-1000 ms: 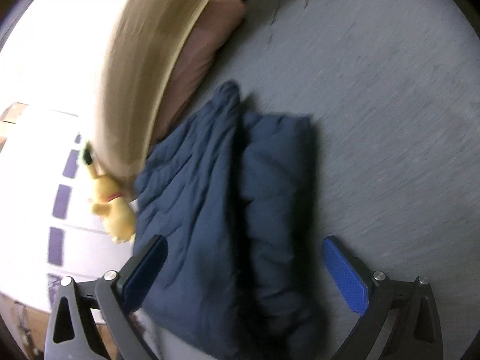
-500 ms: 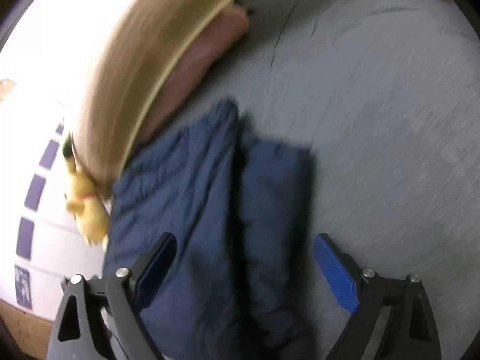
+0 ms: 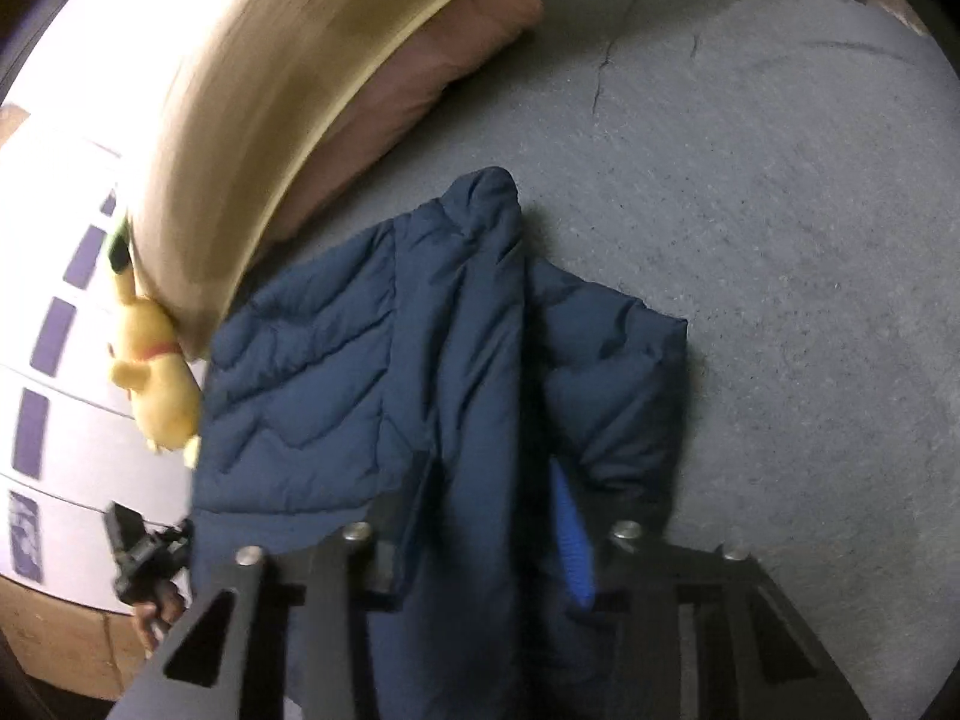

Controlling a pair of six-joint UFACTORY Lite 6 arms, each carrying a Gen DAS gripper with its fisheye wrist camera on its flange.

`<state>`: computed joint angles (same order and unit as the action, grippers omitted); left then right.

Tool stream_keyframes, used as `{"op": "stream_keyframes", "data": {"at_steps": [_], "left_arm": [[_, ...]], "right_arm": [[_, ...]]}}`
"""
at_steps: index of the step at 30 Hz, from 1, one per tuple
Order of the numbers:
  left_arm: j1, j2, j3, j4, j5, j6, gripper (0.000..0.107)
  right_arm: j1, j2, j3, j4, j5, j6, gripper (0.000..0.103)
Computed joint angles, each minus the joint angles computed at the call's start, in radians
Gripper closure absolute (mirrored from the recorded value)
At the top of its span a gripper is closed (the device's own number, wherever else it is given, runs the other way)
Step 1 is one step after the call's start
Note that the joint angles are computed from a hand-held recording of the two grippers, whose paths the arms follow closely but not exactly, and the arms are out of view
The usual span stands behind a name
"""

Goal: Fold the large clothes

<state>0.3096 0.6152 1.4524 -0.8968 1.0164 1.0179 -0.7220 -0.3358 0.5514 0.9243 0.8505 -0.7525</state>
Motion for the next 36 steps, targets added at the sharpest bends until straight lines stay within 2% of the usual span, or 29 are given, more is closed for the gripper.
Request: {"op": "stream_keyframes", "data": {"at_steps": [2,5,7,8,9,10,12,13,14,15,16,17,18,23,25,27,28,29,30,31,33,36], "left_arm": [[-0.024,-0.036,-0.025,0.008,-0.036,0.002,0.078],[-0.047,-0.072,-0.058,0.003,-0.069,0.009,0.079],[-0.037,-0.072,-0.062,-0.013,-0.053,0.013,0.077],[-0.019,-0.059,-0.049,-0.027,-0.027,0.021,0.076],[-0.007,-0.052,-0.042,-0.042,0.003,0.023,0.070],[0.004,-0.054,-0.043,-0.049,0.022,0.030,0.067],[-0.001,-0.057,-0.059,-0.048,0.005,0.040,0.067],[-0.008,-0.065,-0.070,-0.024,-0.014,0.038,0.067],[-0.028,-0.076,-0.088,-0.005,-0.050,0.038,0.070],[-0.041,-0.087,-0.102,-0.003,-0.071,0.045,0.077],[-0.051,-0.106,-0.117,-0.001,-0.094,0.046,0.084],[-0.059,-0.127,-0.130,0.001,-0.120,0.041,0.087],[-0.069,-0.141,-0.139,0.004,-0.143,0.037,0.091],[-0.143,-0.160,-0.193,0.036,-0.275,-0.010,0.092],[-0.146,-0.200,-0.211,0.040,-0.286,-0.037,0.089],[-0.133,-0.252,-0.219,0.063,-0.269,-0.045,0.089],[-0.144,-0.294,-0.227,0.075,-0.292,-0.069,0.087],[-0.162,-0.340,-0.237,0.074,-0.332,-0.098,0.085],[-0.159,-0.366,-0.232,0.047,-0.343,-0.096,0.073],[-0.162,-0.389,-0.224,-0.003,-0.349,-0.087,0.051],[-0.218,-0.401,-0.194,-0.061,-0.371,-0.083,0.032],[-0.347,-0.319,-0.091,0.014,-0.391,-0.174,0.032]], "right_arm": [[0.051,-0.037,0.013,-0.072,-0.027,0.068,0.077],[0.168,-0.116,0.021,-0.170,-0.093,0.210,0.076],[0.133,-0.145,0.006,-0.111,-0.066,0.161,0.068],[0.092,-0.159,-0.010,-0.063,-0.016,0.117,0.046],[0.055,-0.169,-0.023,-0.022,0.032,0.075,0.036],[0.047,-0.183,-0.031,-0.020,0.045,0.066,0.036],[0.126,-0.182,-0.033,-0.064,-0.001,0.124,0.036],[0.170,-0.167,-0.037,-0.085,-0.026,0.154,0.038],[0.206,-0.142,-0.021,-0.120,-0.060,0.193,0.056],[0.212,-0.144,-0.019,-0.159,-0.070,0.218,0.089],[0.228,-0.154,-0.016,-0.189,-0.086,0.262,0.090],[0.231,-0.174,-0.017,-0.193,-0.091,0.275,0.096],[0.241,-0.200,-0.015,-0.217,-0.094,0.300,0.098],[0.368,-0.135,-0.039,-0.344,-0.214,0.445,0.097],[0.304,-0.144,-0.044,-0.266,-0.181,0.382,0.095],[0.216,-0.190,-0.045,-0.223,-0.127,0.330,0.083],[0.188,-0.226,-0.042,-0.238,-0.121,0.336,0.078],[0.154,-0.265,-0.029,-0.262,-0.121,0.351,0.063],[0.124,-0.274,-0.017,-0.243,-0.112,0.338,0.034],[0.087,-0.274,0.002,-0.182,-0.099,0.310,0.023],[0.089,-0.187,0.064,-0.057,-0.085,0.223,0.020],[0.222,0.011,0.185,0.009,-0.125,0.202,0.020]]}}
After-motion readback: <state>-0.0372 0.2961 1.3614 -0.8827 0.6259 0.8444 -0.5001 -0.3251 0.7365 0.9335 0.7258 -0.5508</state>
